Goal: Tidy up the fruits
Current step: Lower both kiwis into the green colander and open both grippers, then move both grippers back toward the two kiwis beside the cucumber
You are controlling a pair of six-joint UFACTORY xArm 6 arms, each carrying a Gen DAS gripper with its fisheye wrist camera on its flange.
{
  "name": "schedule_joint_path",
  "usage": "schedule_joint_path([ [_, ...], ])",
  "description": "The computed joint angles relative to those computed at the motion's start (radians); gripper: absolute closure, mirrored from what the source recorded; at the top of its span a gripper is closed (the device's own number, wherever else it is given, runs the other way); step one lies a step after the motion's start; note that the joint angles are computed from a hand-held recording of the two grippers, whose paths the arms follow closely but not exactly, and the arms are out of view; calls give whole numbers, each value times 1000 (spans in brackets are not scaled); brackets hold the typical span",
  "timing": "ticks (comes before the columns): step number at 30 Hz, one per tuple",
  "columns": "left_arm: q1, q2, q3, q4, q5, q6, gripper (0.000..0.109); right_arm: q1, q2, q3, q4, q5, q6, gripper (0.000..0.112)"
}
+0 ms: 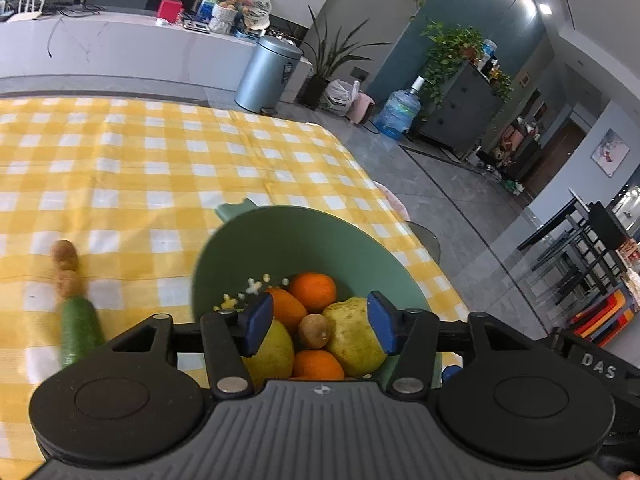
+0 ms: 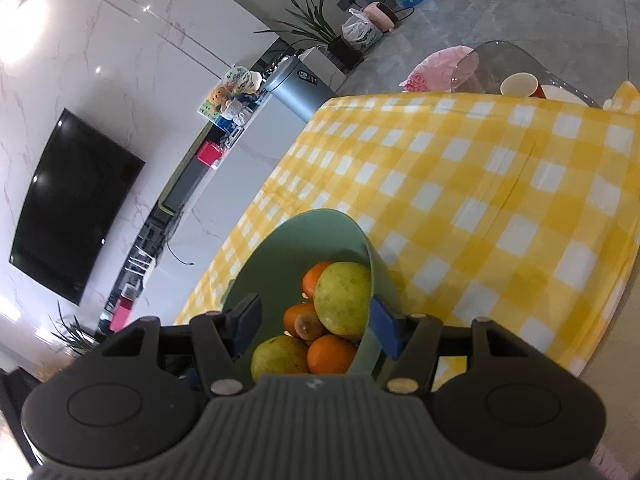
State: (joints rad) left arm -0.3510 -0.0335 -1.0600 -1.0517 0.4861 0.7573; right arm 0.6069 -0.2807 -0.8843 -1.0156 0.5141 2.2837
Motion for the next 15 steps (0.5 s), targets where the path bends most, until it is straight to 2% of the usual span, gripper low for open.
schedule_joint_path([
  [1,2,-9,6,31,-4,-25,42,7,7,-10,19,17,-33,52],
  [4,3,-42,27,199,-34,-181,42,33,35,-55,100,92,-166,37],
  [10,26,-131,78,348,-34,-299,34,57,64,-94,128,139,-219,27],
  [13,48,-167,101,443,-24,-379,33,63,77,-115,118,134,-235,16],
  [15,60,-194,123,543,-35,-457,33,55,87,-116,87,75,-232,14],
])
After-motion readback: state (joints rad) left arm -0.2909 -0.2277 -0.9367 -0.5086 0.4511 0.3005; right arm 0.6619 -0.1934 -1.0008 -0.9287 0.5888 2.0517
